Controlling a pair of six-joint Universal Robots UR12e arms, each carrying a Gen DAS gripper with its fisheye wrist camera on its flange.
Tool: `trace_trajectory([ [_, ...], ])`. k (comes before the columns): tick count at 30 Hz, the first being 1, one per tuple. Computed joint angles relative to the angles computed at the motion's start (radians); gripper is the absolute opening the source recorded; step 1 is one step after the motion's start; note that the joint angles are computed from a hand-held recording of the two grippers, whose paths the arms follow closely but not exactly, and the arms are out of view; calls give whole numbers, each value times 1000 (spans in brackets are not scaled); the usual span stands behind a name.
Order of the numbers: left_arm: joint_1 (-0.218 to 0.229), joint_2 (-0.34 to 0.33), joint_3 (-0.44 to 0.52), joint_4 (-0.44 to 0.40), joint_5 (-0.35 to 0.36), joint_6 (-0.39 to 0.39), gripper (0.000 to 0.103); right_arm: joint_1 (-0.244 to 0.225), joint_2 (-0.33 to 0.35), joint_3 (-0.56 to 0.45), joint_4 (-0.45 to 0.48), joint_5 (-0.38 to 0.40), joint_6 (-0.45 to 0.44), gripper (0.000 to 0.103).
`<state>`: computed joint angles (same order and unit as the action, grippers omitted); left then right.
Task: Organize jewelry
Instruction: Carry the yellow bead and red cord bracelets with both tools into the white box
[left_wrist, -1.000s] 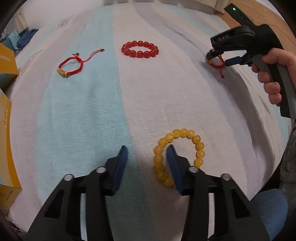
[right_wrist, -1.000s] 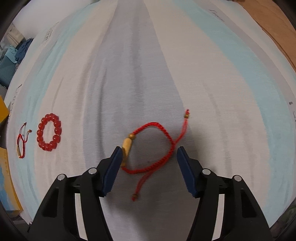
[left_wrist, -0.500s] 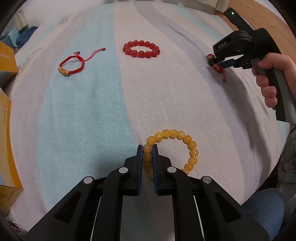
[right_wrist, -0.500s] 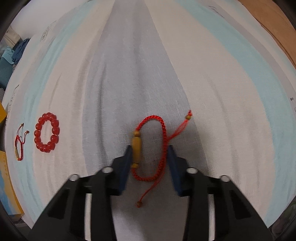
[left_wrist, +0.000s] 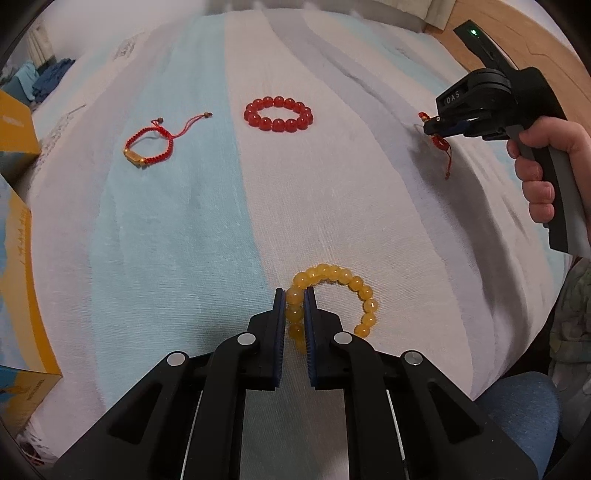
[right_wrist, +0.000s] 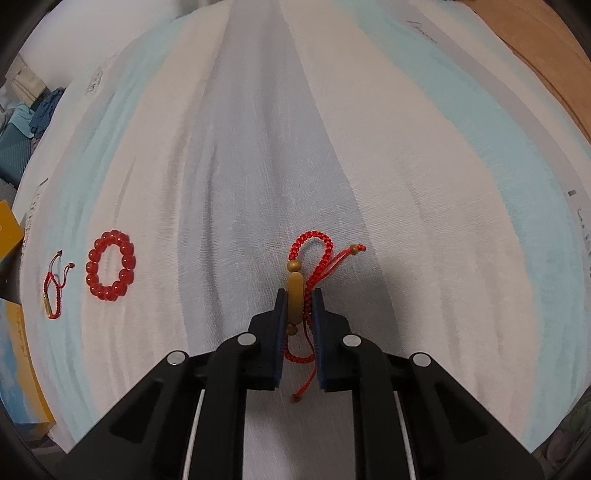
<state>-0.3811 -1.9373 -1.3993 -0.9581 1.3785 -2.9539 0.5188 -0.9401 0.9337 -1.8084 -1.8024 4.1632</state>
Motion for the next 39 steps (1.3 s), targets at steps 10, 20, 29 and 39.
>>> trace_trajectory([
  [10,-2,6,19,-2,3,7,8,17,-3,-12,-11,-46,-5,12],
  [20,-4,18,43,14,16,16,8,41,-8,-31,-9,-90,-18,12],
  [29,11,20,78,0,28,6,9,79,-7,-48,-16,-117,-23,12],
  [39,37,34,102,-1,36,-7,9,119,42,-164,26,-130,-49,12],
])
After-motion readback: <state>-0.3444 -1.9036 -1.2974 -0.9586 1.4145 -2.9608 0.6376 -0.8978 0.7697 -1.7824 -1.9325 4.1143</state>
